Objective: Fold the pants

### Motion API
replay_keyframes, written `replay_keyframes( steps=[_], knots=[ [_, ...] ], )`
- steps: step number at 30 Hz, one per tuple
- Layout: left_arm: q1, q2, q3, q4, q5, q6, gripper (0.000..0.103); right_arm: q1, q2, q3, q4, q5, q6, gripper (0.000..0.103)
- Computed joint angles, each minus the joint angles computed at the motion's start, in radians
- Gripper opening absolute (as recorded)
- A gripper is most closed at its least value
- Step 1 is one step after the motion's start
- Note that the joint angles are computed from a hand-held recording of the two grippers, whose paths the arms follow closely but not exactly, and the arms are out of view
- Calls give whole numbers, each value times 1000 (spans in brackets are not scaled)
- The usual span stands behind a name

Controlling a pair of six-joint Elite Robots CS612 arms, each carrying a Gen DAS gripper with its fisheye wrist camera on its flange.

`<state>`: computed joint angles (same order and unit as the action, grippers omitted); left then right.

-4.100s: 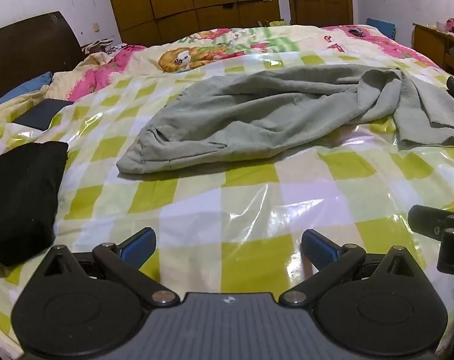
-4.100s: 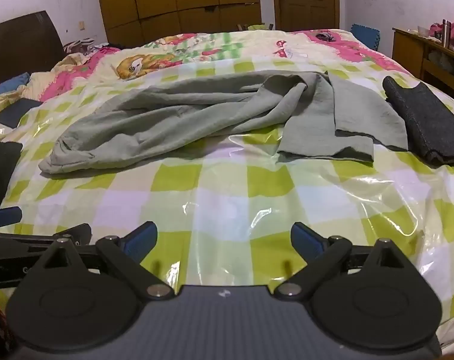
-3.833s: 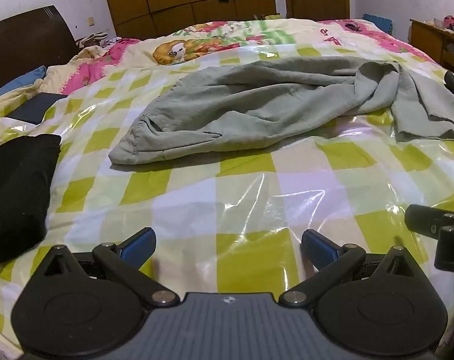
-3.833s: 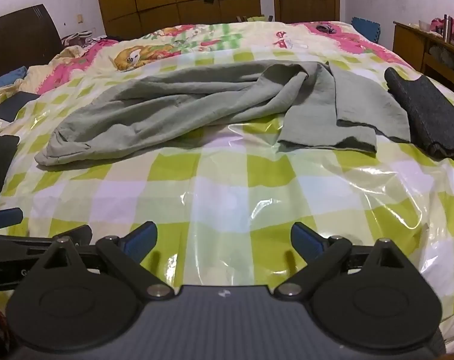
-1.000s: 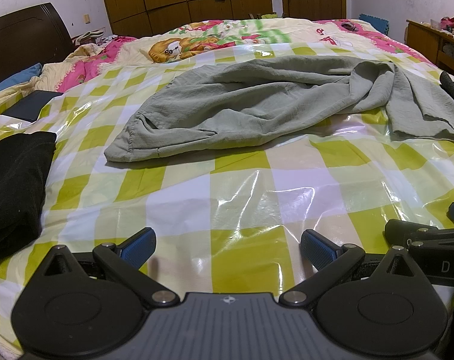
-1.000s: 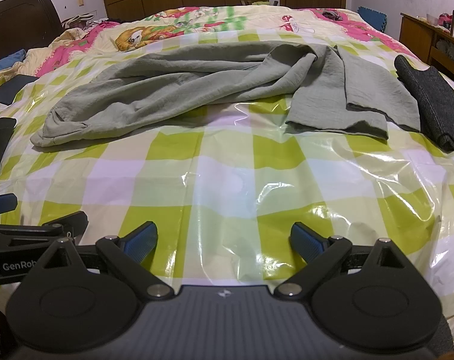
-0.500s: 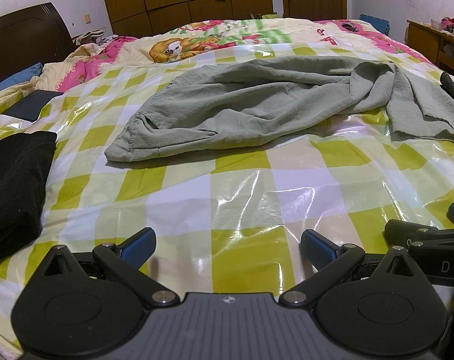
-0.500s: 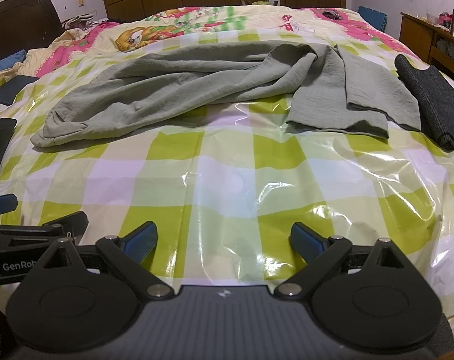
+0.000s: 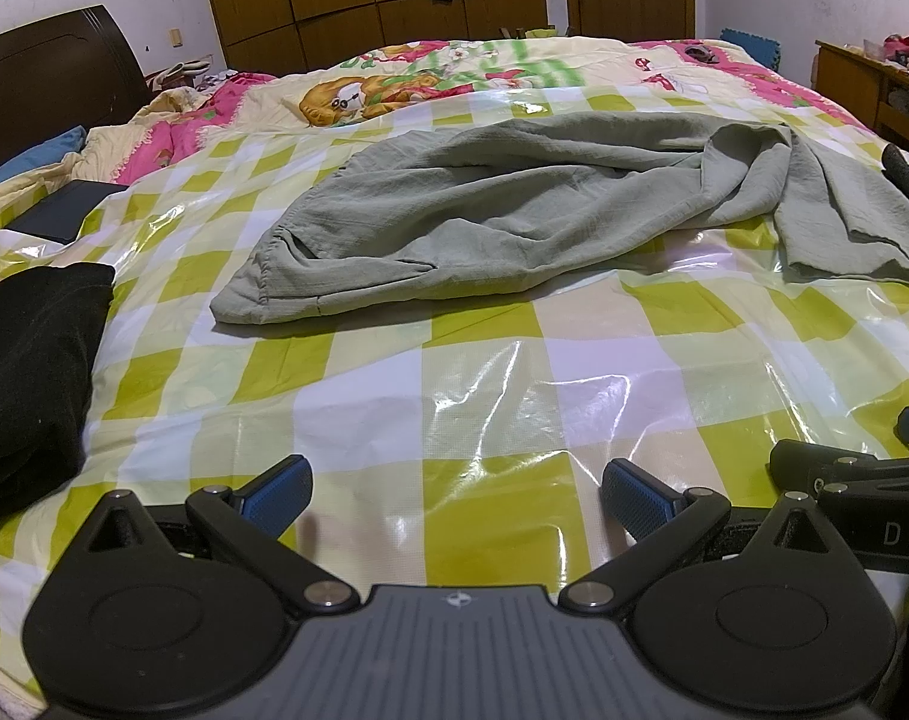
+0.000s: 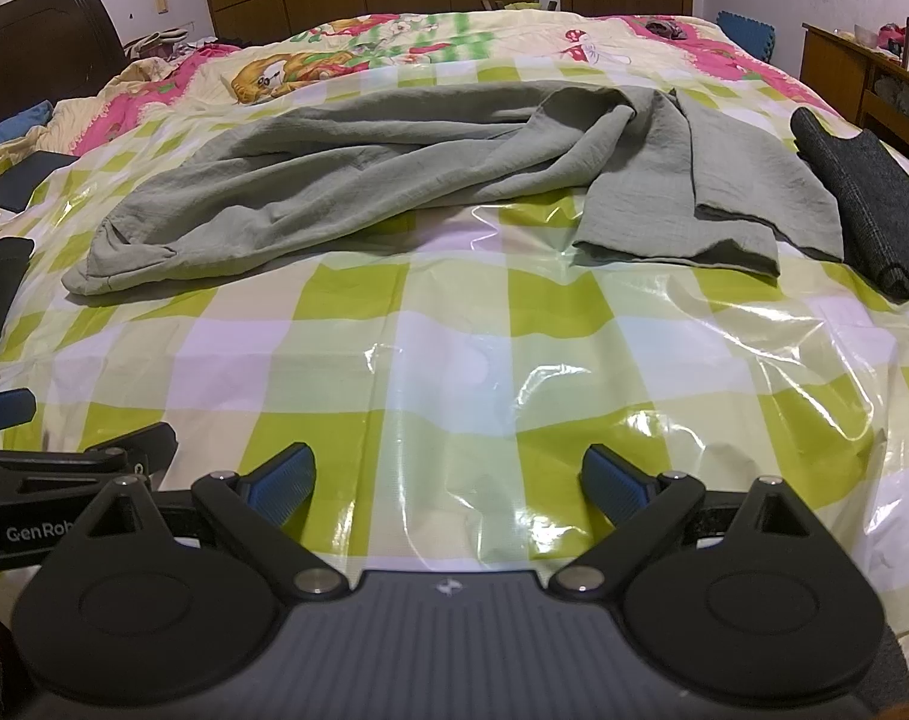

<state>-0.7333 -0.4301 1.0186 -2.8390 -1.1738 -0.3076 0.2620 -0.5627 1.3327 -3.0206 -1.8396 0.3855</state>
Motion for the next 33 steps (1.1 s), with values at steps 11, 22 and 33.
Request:
replay_keyframes(
  steps=[11,22,33],
  knots=[
    [1,-1,3,-2,-2,-1,103,-1,-1,1,0,1,1,96],
    [20,12,-23,-38,-54,2,103,-10,6,-15,-31,48,14,96],
    [87,126,-256,44,3,97,95,-22,122,-261,-3,118,-249,96]
  ],
)
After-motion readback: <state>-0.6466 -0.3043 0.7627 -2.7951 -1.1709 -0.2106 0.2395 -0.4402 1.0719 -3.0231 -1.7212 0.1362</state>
